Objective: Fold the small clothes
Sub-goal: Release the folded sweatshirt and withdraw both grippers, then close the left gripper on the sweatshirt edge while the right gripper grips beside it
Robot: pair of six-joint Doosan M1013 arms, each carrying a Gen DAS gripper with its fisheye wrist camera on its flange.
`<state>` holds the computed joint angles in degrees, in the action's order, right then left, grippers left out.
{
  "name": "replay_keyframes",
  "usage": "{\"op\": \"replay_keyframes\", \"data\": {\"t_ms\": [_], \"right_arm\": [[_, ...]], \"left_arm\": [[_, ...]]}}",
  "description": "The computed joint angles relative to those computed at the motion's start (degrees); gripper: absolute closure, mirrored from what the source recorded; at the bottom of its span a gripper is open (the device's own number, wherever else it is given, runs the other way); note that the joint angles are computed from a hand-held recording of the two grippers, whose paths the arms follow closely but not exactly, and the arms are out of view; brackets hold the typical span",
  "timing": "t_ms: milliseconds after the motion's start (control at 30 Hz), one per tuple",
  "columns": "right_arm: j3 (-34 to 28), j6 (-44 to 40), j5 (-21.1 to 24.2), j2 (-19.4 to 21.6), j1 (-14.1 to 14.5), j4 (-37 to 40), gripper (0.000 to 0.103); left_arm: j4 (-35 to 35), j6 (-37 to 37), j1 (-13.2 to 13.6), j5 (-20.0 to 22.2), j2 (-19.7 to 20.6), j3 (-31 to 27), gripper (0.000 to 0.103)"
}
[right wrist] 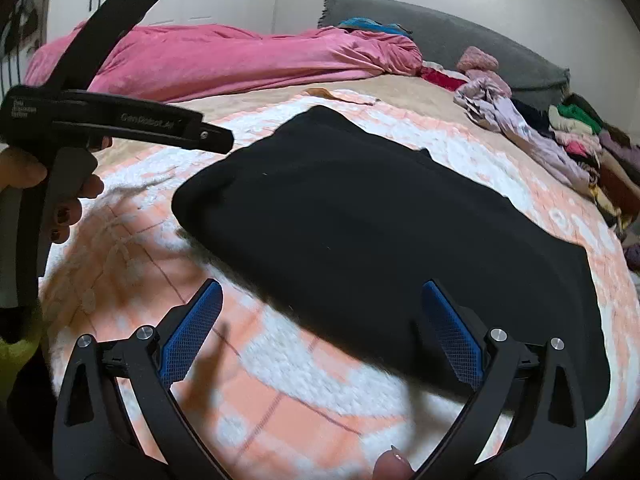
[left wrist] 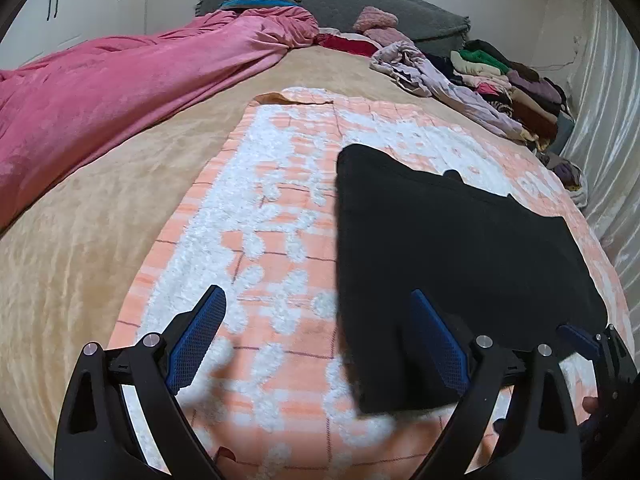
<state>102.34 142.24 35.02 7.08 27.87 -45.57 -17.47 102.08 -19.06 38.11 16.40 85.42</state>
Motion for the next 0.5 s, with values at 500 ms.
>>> {"op": "replay_keyframes", "data": {"t_ms": [500], "right_arm": [[-5.04, -8.36, 6.34, 5.11, 1.73, 0.12, 0.009]], "left_arm": [[-3.77, -0.36, 1.13, 4.02, 3.77, -4.79, 0.011]]}}
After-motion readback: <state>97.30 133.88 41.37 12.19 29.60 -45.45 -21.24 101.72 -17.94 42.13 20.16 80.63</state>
